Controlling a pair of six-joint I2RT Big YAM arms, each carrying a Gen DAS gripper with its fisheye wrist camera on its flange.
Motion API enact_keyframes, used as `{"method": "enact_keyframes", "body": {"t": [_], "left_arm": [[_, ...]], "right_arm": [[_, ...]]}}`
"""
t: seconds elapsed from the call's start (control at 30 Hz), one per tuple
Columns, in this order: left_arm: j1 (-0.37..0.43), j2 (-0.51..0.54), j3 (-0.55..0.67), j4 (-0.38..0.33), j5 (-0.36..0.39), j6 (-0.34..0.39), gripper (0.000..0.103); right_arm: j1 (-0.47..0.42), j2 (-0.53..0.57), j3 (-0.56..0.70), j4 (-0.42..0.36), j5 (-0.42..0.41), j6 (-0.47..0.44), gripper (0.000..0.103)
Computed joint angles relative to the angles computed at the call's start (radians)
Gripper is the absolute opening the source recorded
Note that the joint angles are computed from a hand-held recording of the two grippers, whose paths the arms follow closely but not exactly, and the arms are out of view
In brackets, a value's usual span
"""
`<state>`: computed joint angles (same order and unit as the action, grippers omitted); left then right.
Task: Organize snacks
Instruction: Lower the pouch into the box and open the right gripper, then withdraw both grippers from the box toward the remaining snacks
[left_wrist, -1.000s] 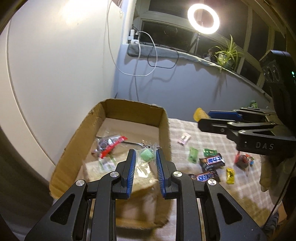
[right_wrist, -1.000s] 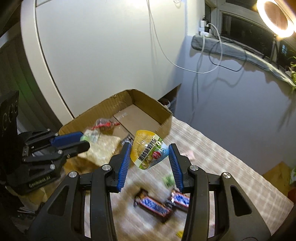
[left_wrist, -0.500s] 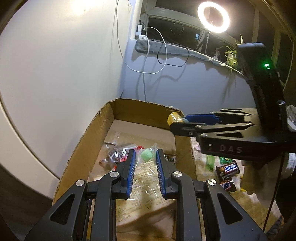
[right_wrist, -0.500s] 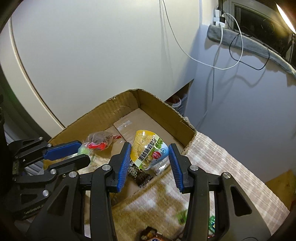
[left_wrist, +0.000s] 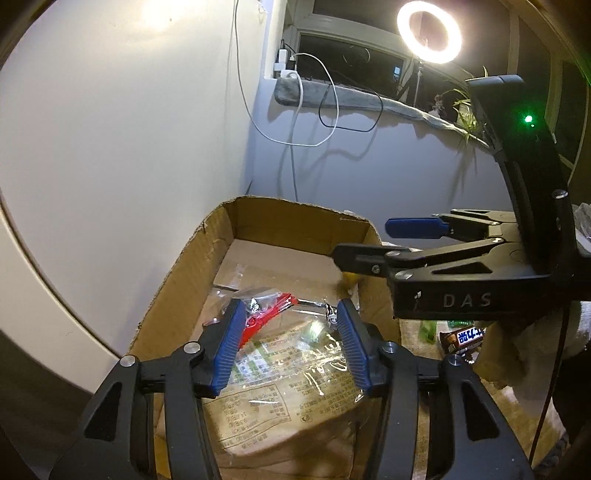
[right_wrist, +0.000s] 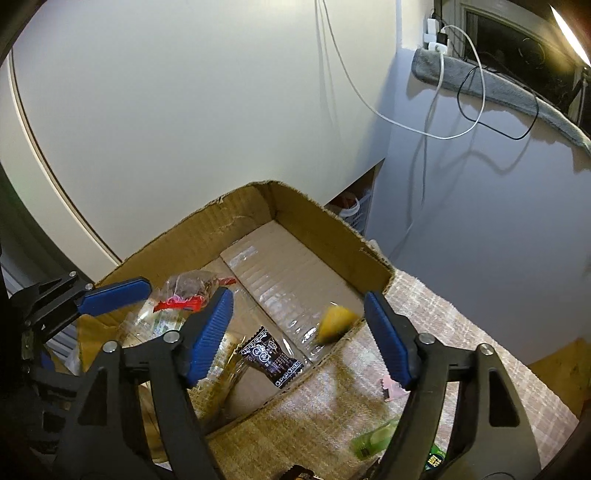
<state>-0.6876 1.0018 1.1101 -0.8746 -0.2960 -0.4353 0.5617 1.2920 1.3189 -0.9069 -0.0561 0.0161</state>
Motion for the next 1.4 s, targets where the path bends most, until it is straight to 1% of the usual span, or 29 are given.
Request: {"method": "enact_keyframes", "body": {"t": [0.07,0.13,0.37,0.5,0.7,0.97,1.07,1.2,1.3,1.4], "left_arm": [[-0.001,-0.005,-0.001,-0.002,-0.002,-0.002,0.051],[-0.002,-0.01,-0.001,-0.005,-0.003,-0.007,0.054],[-0.021,-0.021,0.004,-0.011,-0.007,-0.022,0.054],[-0.055,-0.029,0.013,-0.021,-0.022,-0.029,0.054],[-0.12,-0.036,0.029,-0.027,-0.043,-0.041,0.054],[-0.215,-0.027,0.041,-0.04,-0.06,-0.069,0.054],[-0.254,-0.017,0.044,-0.046,-0.062,-0.082,0.054],[-0.307,0.002,0.058,-0.056,-0.073,-0.099,0.054],[-0.339,0.014,0.074,-0.06,-0.069,-0.11,0.054],[-0.365,0.034,0.086,-0.055,-0.066,-0.11,0.054]], "right_arm": [[-0.001,-0.004,0.003,-0.003,0.012,0.004,0.081],[-0.001,-0.01,0.002,-0.002,0.022,0.009,0.091],[-0.005,-0.048,-0.003,-0.015,0.027,0.019,0.091],[-0.015,-0.085,-0.016,-0.028,0.023,0.031,0.091],[-0.038,-0.176,-0.052,-0.062,0.024,0.042,0.091],[-0.084,-0.328,-0.118,-0.133,0.045,0.026,0.091],[-0.116,-0.394,-0.146,-0.168,0.049,0.013,0.091],[-0.187,-0.478,-0.179,-0.223,0.035,-0.011,0.091],[-0.268,-0.543,-0.207,-0.266,0.01,-0.044,0.091],[-0.387,-0.602,-0.237,-0.304,-0.041,-0.09,0.091]]}}
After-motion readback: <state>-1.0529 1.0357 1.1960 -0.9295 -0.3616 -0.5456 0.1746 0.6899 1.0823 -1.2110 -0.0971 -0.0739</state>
